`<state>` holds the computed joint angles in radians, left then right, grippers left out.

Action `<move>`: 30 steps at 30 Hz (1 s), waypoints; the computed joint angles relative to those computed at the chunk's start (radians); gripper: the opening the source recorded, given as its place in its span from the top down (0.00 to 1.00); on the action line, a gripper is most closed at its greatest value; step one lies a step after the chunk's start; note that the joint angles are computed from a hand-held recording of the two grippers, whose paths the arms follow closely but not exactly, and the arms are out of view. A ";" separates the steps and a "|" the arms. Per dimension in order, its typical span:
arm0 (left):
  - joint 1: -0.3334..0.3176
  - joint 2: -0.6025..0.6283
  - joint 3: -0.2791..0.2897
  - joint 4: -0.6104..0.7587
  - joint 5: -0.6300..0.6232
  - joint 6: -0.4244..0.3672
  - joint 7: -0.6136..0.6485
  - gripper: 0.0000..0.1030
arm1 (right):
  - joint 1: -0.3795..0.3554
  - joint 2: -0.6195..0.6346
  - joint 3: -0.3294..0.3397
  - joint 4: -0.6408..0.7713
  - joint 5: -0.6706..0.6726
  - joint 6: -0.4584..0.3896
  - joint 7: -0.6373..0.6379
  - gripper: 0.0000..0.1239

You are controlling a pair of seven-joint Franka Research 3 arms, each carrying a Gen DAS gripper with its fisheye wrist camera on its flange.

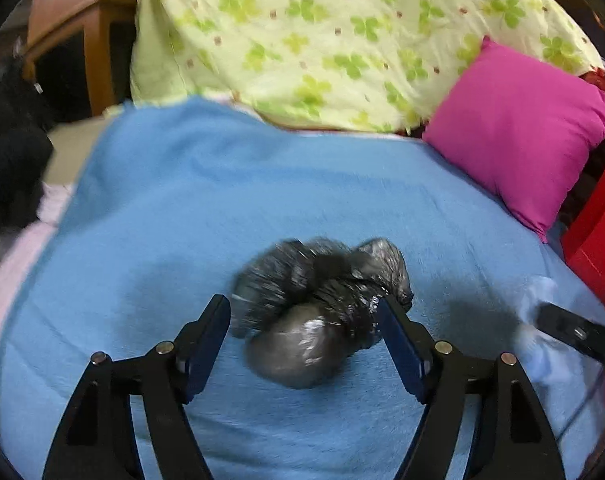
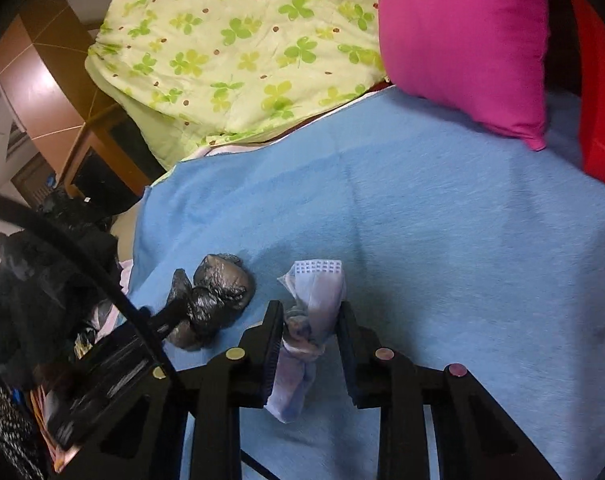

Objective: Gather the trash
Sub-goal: 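Grasp the blue-white mask with the right gripper, then grasp the black plastic bags with the left gripper while the right holds the mask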

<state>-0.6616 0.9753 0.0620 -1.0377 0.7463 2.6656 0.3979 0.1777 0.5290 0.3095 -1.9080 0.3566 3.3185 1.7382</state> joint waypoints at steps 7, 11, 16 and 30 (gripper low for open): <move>0.055 0.102 -0.100 0.127 -0.171 -0.018 0.167 0.49 | -0.173 -0.050 0.158 -0.117 -0.068 0.048 0.008 0.77; 0.022 0.091 -0.070 0.116 -0.180 -0.028 0.173 0.66 | -0.192 -0.087 0.166 -0.170 -0.122 0.080 0.043 0.77; -0.021 -0.010 -0.027 -0.016 -0.124 0.003 0.114 0.71 | -0.227 -0.143 0.185 -0.243 -0.203 0.132 0.114 0.77; -0.196 -0.368 0.086 -0.450 0.374 0.073 -0.356 0.71 | -0.027 -0.381 0.007 -0.522 -0.182 0.345 0.193 0.77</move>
<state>-0.8581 0.6070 0.1479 -1.4880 1.1206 2.7388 0.0414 0.1511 0.1477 0.3166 -2.4302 0.1742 3.6637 1.9317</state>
